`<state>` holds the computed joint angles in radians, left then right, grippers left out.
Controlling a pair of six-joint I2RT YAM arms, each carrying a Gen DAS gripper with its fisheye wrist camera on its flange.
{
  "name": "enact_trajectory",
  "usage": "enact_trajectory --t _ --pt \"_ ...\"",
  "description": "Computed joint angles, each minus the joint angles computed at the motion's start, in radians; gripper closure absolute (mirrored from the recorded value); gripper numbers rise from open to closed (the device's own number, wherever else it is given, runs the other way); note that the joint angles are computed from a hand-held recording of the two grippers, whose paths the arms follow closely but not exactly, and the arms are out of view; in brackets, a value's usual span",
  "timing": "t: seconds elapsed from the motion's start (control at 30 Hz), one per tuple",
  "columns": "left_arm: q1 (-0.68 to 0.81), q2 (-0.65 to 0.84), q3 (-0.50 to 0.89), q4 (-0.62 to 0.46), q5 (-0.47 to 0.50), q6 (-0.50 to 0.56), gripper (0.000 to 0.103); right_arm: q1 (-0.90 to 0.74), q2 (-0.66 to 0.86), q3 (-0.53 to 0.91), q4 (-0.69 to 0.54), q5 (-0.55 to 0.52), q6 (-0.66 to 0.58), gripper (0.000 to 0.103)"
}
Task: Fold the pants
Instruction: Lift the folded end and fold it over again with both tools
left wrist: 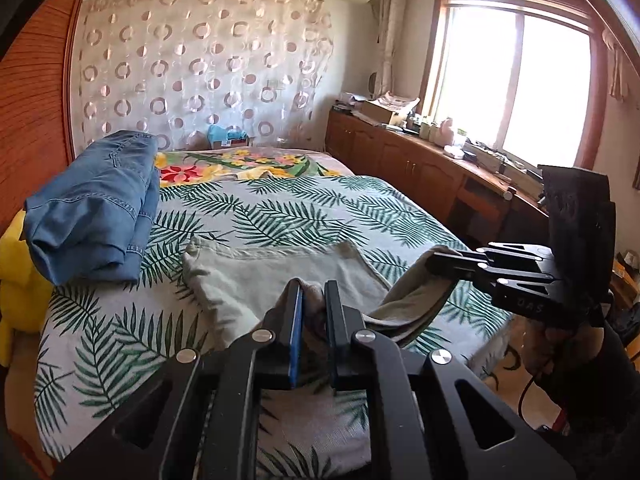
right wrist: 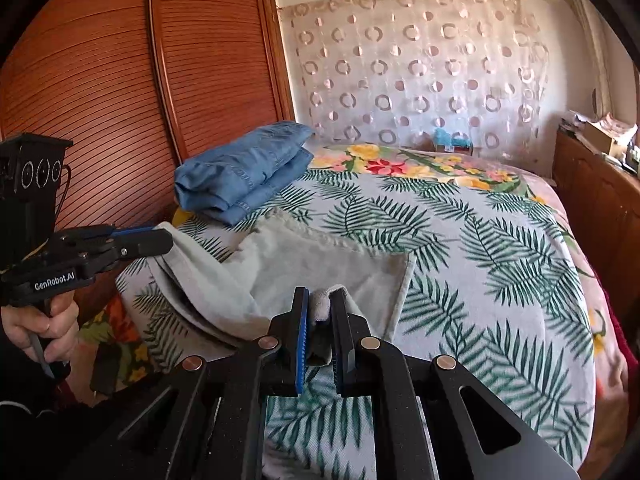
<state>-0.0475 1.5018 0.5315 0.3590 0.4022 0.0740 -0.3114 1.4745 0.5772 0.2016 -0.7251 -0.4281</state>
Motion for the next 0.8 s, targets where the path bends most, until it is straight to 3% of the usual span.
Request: enact_trajectory --t 0.37,0.8 --pt "-0.005 0.100 0.134 0.013 -0.043 -0.009 0.092 0.136 0.185 0.191 0.069 0.139 0.120 0.093" --pt "0.002 0.296 0.197 0.070 -0.114 -0.023 0.091 0.209 0.373 0.349 0.038 0.254 0.120 0.093"
